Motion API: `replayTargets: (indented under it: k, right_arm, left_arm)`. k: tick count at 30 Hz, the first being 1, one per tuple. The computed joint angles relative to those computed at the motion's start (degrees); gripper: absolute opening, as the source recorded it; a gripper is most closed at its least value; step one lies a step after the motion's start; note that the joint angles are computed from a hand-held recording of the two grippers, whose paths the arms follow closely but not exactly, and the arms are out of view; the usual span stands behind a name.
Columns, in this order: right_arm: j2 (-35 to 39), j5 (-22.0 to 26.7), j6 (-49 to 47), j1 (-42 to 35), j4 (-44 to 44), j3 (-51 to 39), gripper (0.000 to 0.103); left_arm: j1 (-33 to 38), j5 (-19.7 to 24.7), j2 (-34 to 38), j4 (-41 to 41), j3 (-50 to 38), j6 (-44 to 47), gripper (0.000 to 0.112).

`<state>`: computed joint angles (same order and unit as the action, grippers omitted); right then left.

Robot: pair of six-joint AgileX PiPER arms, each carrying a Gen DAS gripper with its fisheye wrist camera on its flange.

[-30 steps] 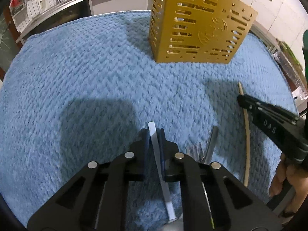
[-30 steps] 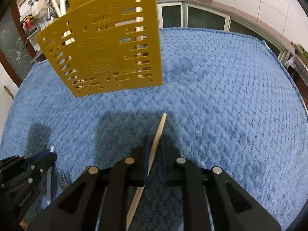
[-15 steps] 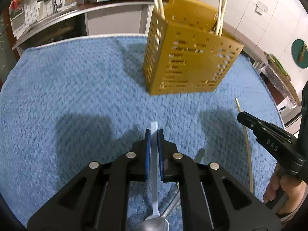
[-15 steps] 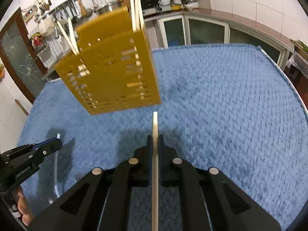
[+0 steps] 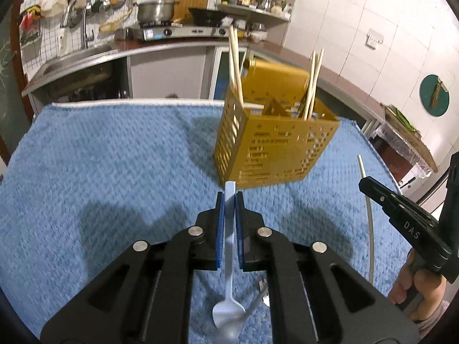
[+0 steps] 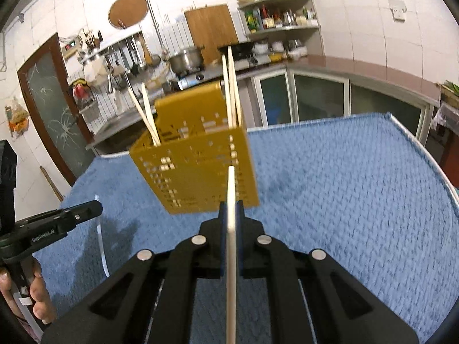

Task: Organize utensils
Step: 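Grasp and lift the silver spoon with the left tool while the right tool lifts its chopstick, then lower the spoon into the yellow holder while the right tool inserts its chopstick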

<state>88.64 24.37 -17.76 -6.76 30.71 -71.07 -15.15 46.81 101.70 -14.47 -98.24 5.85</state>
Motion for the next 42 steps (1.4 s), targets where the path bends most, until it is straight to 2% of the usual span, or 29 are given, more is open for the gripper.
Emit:
replayTargets:
  k: [4, 8, 22, 28, 35, 40, 42]
  right_arm:
    - [-0.8, -1.7, -4.6, -0.7, 4.4, 0.7, 0.006]
    - [-0.7, -1.3, -6.6, -1.7, 7.0, -0.2, 0.006]
    - [-0.5, -0.6, -16.6, -4.3, 17.6, -2.1, 0.006]
    - [1.4, 2.1, -15.7, -5.4, 17.8, -6.8, 0.006]
    - [3.2, 2.7, -15.4, -5.4, 17.8, -12.6, 0.006]
    - [5.7, 3.2, -10.4, -4.6, 12.5, -18.1, 0.006]
    - [6.3, 2.9, -9.8, -4.4, 11.9, -19.8, 0.006]
  left_arm:
    - [0.5, -2.3, -1.6, -1.9, 0.9, 2.3, 0.006]
    - [0.4, -3.3, -2.3, -2.2, 0.3, 3.2, 0.006]
    - [-0.2, -0.1, -0.6, -3.0, -9.0, 3.5, 0.006]
    - [-0.6, 5.0, 2.4, -2.3, -18.3, 1.8, 0.006]
    - [-0.9, 9.8, 5.0, -1.1, -28.3, 0.4, 0.006]
    - [-0.8, 16.6, 10.7, 0.0, -41.7, -1.9, 0.006]
    - [-0.7, 21.0, 14.9, 0.3, -51.0, -3.2, 0.006]
